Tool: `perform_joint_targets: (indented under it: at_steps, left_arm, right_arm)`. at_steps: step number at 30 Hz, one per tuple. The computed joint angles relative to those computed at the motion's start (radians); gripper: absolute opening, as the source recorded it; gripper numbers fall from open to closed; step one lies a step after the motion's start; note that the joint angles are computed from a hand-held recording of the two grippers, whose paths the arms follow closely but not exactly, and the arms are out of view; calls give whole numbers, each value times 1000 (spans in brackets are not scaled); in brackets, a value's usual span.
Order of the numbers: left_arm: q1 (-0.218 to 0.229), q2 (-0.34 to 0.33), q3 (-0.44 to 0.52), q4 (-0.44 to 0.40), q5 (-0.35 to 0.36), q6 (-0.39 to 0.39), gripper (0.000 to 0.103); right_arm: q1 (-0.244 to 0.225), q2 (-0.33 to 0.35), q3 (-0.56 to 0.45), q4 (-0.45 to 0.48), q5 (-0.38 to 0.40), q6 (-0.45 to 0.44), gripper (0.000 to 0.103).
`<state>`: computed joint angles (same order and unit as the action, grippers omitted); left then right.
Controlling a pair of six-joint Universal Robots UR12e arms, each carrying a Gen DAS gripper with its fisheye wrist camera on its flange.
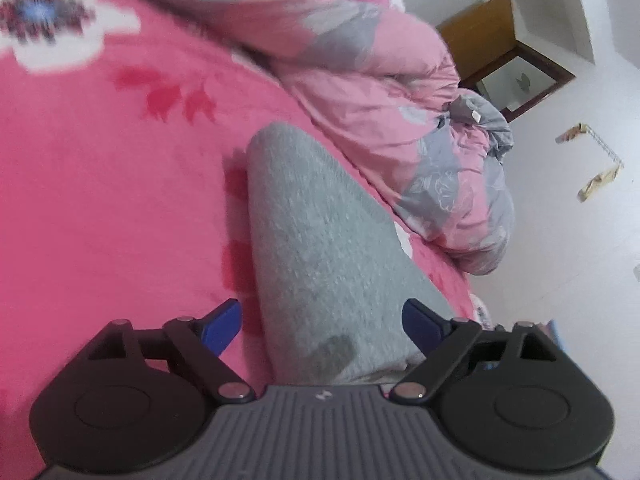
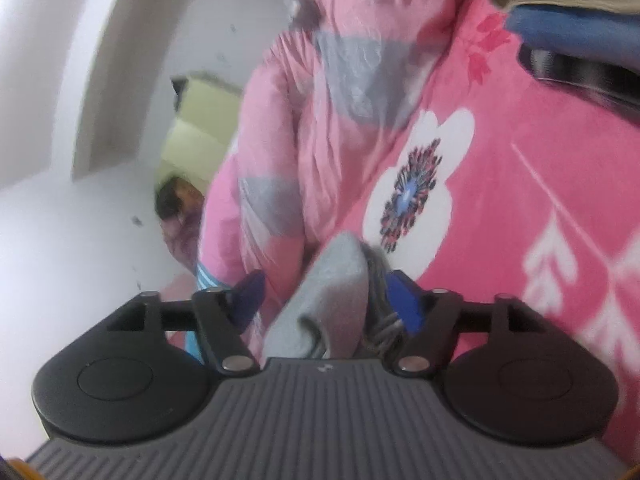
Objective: Fold clothes
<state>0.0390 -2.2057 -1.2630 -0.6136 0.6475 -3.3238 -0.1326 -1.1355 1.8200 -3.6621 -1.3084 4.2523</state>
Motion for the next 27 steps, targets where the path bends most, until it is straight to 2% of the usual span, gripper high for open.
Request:
perform_joint_targets:
  at_steps: [1, 3, 4, 6, 7, 8, 10, 13, 16, 17, 19, 21, 23, 27]
  left_arm:
    - [-4, -12, 23, -56, -3, 10, 88]
    - [-9, -32, 62, -152, -10, 45, 87]
    - [-12, -41, 74, -172, -15, 56, 88]
    - [-15, -59, 92, -191, -34, 67, 88]
    - [-16, -67, 99, -192, -48, 67, 89]
    - [-17, -74, 106, -189, -59, 62, 90]
    - [-22, -90, 125, -193, -83, 60, 91]
    - [-33, -104, 144, -187, -84, 48, 92]
    - [-43, -100, 145, -177, -59, 54, 93]
    - [-44, -97, 143, -175, -54, 55, 93]
    - [-41, -97, 144, -197, -67, 62, 90]
    - [-37, -96, 145, -221, -79, 71, 88]
    - [-32, -96, 148, -248, -86, 91, 88]
    - [-38, -100, 151, -229, -82, 77, 89]
  right_arm:
    - [-18, -3, -14, 61, 68, -17, 84]
    - [-43, -3, -66, 251, 192, -67, 85]
    - [-50, -1, -83, 315, 245, -103, 85]
    - [-62, 25, -121, 357, 374, -105, 85]
    - [-68, 40, -141, 379, 436, -107, 91]
    - [-65, 48, -160, 416, 457, -135, 93]
    - [-60, 52, -182, 470, 450, -190, 93]
    - [-57, 78, -213, 465, 459, -164, 93]
    - [-54, 81, -232, 508, 467, -201, 92]
    - [-53, 76, -234, 533, 469, -224, 90]
    - [-50, 62, -228, 575, 464, -241, 78]
    - [-49, 50, -221, 607, 461, -245, 78]
    - [-50, 41, -207, 612, 454, -246, 76]
    - [-47, 62, -219, 581, 452, -212, 78]
